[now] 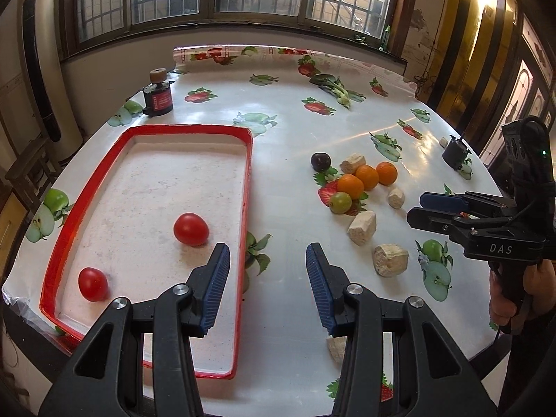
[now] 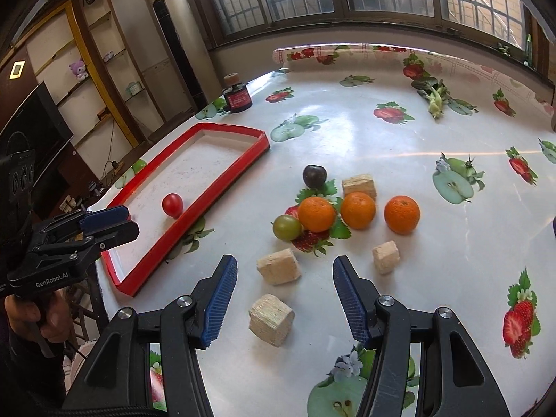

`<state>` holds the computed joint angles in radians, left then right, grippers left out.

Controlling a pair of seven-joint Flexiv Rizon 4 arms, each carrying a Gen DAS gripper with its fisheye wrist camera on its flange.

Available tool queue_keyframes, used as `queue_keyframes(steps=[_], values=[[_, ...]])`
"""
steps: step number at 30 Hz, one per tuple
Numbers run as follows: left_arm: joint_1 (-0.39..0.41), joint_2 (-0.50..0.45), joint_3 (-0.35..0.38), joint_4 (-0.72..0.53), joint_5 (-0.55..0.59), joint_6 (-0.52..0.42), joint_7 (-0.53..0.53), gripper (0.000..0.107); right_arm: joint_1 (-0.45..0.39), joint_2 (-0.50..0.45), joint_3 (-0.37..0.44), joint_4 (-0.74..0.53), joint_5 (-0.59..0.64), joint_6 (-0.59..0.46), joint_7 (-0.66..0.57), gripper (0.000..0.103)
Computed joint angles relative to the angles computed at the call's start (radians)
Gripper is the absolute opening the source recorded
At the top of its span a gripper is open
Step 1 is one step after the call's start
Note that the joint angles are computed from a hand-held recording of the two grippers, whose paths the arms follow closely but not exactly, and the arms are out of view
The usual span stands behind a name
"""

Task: Organize fruits
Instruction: 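Grasp a beige cube with the left tool while the right tool grasps another cube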

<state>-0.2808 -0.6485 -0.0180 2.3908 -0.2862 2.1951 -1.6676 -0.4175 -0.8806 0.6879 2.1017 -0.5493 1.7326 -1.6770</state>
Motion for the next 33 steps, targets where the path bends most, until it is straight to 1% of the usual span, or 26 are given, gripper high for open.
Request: queue_keyframes(steps=[3,4,5,7,12,16,18,23,27,30,31,32,33], values=[[-0.015,-0.005,-0.004,-0.009,-0.002,-0.012,0.006,0.044,-0.018,-0.006,0.002,0.001,0.002,-0.001,-0.001,0.06],[-0.018,-0.005,-0.006,-0.011,-0.003,-0.019,0.009,0.046,-0.023,-0.006,0.002,0.002,0.003,0.0,-0.001,0.06],[-0.027,-0.006,-0.005,-0.015,-0.006,-0.024,0.013,0.051,-0.026,-0.007,0.001,0.003,0.004,0.001,-0.001,0.06],[-0.05,-0.007,0.003,-0.016,-0.019,-0.021,0.02,0.054,-0.03,-0.005,-0.003,0.009,0.005,0.006,-0.001,0.06],[-0.05,-0.007,-0.013,-0.005,0.003,-0.017,0.021,0.054,-0.032,-0.008,-0.012,0.024,-0.001,0.013,0.001,0.06],[-0.017,-0.023,-0.05,0.003,0.058,-0.02,0.001,0.054,-0.02,-0.008,-0.023,0.038,-0.009,0.019,0.002,0.06],[-0.013,-0.036,-0.06,0.003,0.076,-0.025,-0.009,0.054,-0.012,-0.008,-0.028,0.043,-0.014,0.02,0.003,0.06],[-0.012,-0.073,-0.072,-0.006,0.107,-0.039,-0.028,0.054,0.029,-0.005,-0.06,0.053,-0.019,0.026,0.007,0.06],[0.012,-0.101,-0.085,-0.017,0.135,-0.035,-0.048,0.054,0.114,0.017,-0.136,0.059,0.001,0.054,0.022,0.06],[0.023,-0.118,-0.09,-0.029,0.152,-0.04,-0.053,0.054,0.144,0.017,-0.158,0.055,-0.002,0.056,0.034,0.059],[0.022,-0.123,-0.089,-0.034,0.154,-0.044,-0.051,0.053,0.153,0.016,-0.165,0.054,-0.003,0.057,0.035,0.059],[0.0,-0.127,-0.073,-0.038,0.142,-0.033,-0.047,0.048,0.166,0.017,-0.174,0.053,-0.002,0.06,0.037,0.059],[-0.004,-0.128,-0.07,-0.041,0.143,-0.034,-0.04,0.043,0.178,0.018,-0.183,0.051,-0.002,0.061,0.039,0.059]])
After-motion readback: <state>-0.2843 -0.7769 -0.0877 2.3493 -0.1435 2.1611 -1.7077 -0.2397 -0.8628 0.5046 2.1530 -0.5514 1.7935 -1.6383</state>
